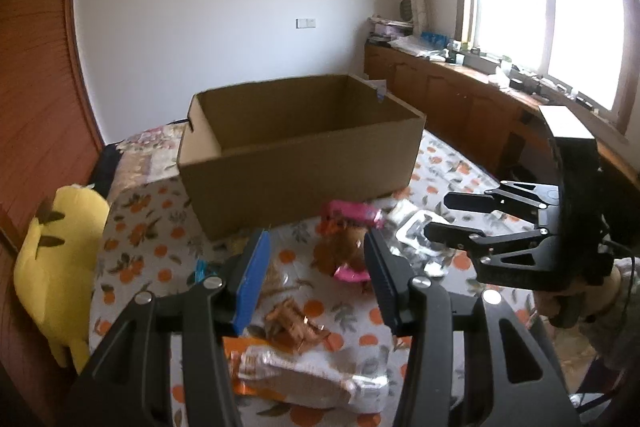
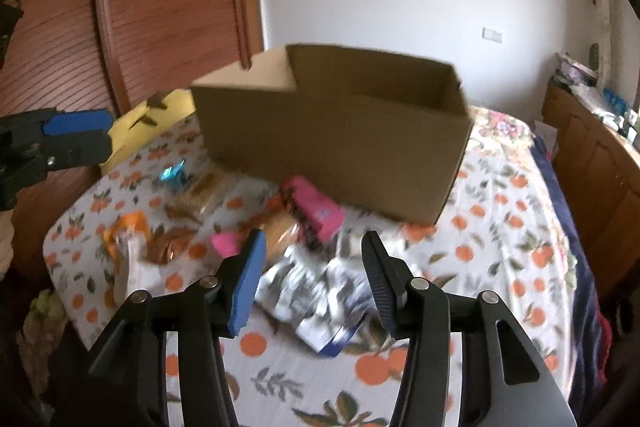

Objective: Organize snacks
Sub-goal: 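Move both open tools back to the snack pile, then grasp the copper-wrapped snack with the left tool while the right tool grasps the pink packet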

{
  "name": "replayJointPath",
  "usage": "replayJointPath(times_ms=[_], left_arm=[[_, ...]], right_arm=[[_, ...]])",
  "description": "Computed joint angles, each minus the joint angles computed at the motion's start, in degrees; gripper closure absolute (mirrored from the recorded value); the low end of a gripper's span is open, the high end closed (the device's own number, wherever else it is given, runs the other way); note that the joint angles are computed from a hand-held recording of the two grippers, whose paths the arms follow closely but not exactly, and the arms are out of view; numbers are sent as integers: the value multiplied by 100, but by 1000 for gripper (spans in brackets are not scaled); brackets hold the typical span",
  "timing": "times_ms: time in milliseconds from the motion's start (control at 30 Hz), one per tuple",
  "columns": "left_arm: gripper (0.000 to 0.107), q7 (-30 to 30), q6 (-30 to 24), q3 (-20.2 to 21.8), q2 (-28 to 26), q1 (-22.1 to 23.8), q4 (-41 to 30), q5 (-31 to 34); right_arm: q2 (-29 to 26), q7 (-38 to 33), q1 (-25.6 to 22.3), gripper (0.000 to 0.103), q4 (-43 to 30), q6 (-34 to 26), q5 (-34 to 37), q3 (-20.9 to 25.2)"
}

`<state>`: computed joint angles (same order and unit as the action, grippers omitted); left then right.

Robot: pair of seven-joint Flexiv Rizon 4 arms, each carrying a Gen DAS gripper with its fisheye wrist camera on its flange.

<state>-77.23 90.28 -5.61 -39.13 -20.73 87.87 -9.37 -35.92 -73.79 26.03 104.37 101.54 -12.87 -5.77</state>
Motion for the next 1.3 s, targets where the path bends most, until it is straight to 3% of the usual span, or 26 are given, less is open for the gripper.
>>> replayJointPath(times_ms=[133,300,500,600,967,1100,1200,1300], left_arm=[[58,-248,177,250,-60,-157,229,1],[58,-452,-29,268,-156,-133,372,-72],[52,-515,-241,121,-314,-15,290,-79],[39,-571,-266,153,-396,-34,197,-65],[40,-949,-1271,309,-726,-96,-532,-32],[52,-1113,-1522,430,-800,-166,-737,71],[54,-1319,-1788,625,-861,-286,-946,247],[65,-1435,-2034,706,-919,-326,-1093,434]], right_arm=[[-112,-60,-44,48,79,58,-13,93],[-240,-86,-55,35,69,204,62,111],[-369,-223,194,34,17,216,156,-198],[-398,-243,-90,34,-63,71,62,134],[-476,-193,-651,35,-192,-157,-173,756],[-512,-228,-852,35,-211,-105,-250,981],[-532,-221,-946,36,-225,-92,-274,1084],[-526,-202,-912,36,-202,-47,-267,1042]])
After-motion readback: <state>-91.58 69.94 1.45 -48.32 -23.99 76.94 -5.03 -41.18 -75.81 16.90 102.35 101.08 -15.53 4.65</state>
